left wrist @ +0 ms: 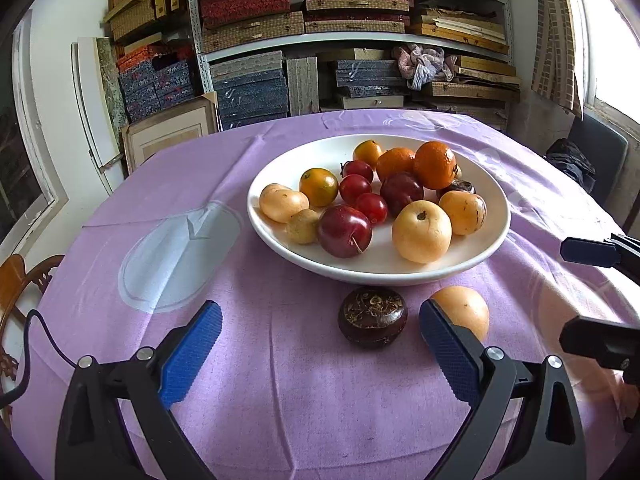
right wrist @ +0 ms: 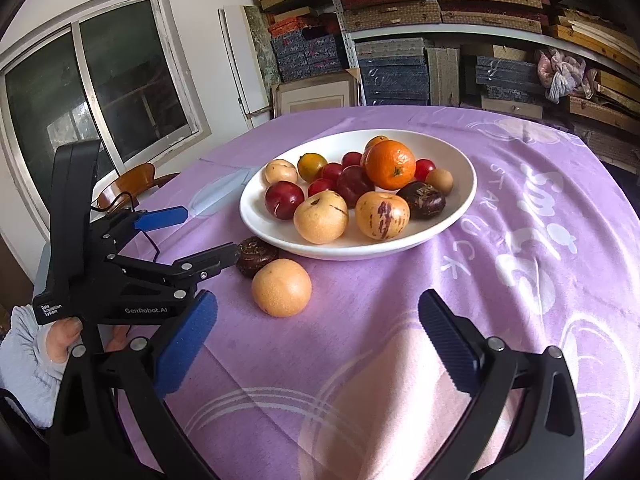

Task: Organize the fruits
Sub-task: 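Withdraw both open tools from the plate, then move the left tool to a dark brown round fruit and close on it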

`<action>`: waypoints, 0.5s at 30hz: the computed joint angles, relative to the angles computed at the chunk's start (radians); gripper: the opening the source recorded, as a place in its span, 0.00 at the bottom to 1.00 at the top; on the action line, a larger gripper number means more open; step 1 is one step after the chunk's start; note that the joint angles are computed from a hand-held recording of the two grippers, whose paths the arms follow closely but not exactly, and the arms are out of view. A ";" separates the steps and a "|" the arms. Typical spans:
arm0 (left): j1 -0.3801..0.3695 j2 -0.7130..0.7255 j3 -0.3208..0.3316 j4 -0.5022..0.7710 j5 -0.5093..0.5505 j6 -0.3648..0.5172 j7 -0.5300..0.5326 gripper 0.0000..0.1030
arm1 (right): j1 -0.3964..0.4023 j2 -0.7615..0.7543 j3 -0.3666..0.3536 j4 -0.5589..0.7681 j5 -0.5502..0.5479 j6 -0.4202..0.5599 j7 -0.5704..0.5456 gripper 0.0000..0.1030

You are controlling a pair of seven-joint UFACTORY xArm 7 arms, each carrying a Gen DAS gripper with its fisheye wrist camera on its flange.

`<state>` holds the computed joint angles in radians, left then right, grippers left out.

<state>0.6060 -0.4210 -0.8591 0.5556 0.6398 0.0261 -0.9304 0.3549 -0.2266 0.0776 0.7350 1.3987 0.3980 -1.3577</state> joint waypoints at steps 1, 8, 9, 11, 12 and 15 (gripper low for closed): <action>0.004 0.010 -0.004 0.007 0.001 0.006 0.004 0.97 | 0.000 0.001 0.000 0.000 -0.002 0.001 0.003 0.96; -0.024 0.086 0.022 0.050 0.067 0.062 -0.017 0.97 | -0.009 0.009 -0.004 0.005 -0.046 0.032 0.056 0.96; -0.030 0.099 0.029 0.057 0.078 0.071 -0.021 0.97 | -0.009 0.009 -0.005 0.005 -0.048 0.034 0.058 0.96; -0.057 0.127 0.057 0.068 0.090 0.086 -0.022 0.97 | -0.009 0.010 -0.006 0.006 -0.048 0.037 0.061 0.96; -0.080 0.142 0.084 0.070 0.085 0.091 -0.017 0.97 | -0.009 0.011 -0.006 0.006 -0.049 0.038 0.063 0.96; -0.135 0.159 0.154 0.067 0.084 0.093 -0.022 0.97 | -0.010 0.013 -0.007 0.008 -0.055 0.044 0.065 0.96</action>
